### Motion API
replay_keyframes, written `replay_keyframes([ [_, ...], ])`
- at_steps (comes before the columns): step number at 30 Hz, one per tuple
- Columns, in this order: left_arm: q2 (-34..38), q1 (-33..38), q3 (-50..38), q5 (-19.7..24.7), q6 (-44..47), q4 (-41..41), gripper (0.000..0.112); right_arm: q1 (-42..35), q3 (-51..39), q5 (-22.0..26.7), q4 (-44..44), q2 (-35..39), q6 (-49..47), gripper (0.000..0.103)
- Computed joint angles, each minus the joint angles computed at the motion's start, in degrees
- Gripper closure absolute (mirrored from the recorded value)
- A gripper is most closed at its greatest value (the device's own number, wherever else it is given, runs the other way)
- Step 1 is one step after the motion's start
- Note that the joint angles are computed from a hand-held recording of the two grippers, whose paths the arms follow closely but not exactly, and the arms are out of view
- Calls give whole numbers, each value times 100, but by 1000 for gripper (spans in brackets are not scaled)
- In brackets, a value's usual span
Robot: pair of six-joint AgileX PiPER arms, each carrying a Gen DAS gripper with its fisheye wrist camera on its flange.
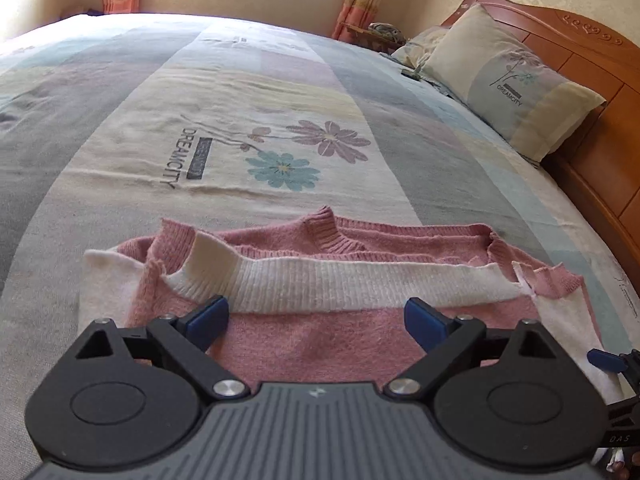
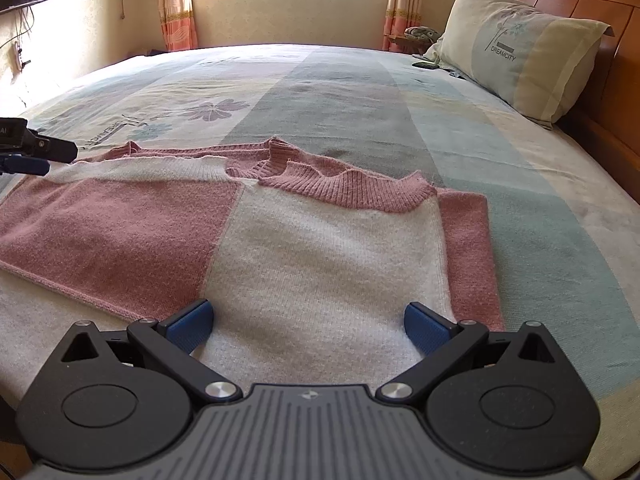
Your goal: Fold clothes
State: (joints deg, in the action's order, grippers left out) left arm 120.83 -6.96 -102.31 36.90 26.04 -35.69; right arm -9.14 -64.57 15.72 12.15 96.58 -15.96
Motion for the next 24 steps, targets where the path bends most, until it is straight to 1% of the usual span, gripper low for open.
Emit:
replay_keyframes([
  [2, -154, 66, 209, -16, 646, -613, 17, 51, -105, 141, -393, 12, 408, 0],
  [3, -187, 73, 233, 17, 934, -823, 17, 70, -263, 372, -598, 32, 651, 0],
  [4, -177, 61, 186, 60, 1133, -925, 17, 90, -424, 606, -759, 56, 851, 0],
  [6, -49, 0, -52, 117, 1238, -840, 17, 127, -747, 1011, -924, 94, 1084, 0],
  [8, 182, -36, -367, 202, 1439, -785, 17, 139, -943, 1097, -756, 54, 980, 0],
  [10, 341, 6, -421, 199, 1664, -880, 17, 216, -1095, 961, -727, 38, 1058, 0],
  [12, 301, 136, -64, 113, 2516, -1538, 16, 345, -1506, 1125, -842, 303, 1335, 0],
  [13, 263, 182, 51, 131, 2852, -1721, 16, 405, -1720, 1214, -888, 439, 1459, 0],
  [15, 193, 198, 106, 169, 2956, -1676, 15, 528, -2106, 1369, -918, 785, 1622, 0],
  [18, 153, 271, 203, 254, 3151, -1876, 14, 692, -2522, 1447, -1084, 1408, 1799, 0],
  [21, 190, 325, 142, 354, 3075, -1981, 14, 657, -2509, 931, -904, 1610, 1579, 0],
  [22, 197, 334, 131, 372, 3054, -1997, 14, 639, -2615, 937, -830, 1692, 1506, 0],
  [24, 191, 311, 139, 338, 3019, -1960, 13, 610, -3039, 1492, -925, 1767, 1650, 0],
])
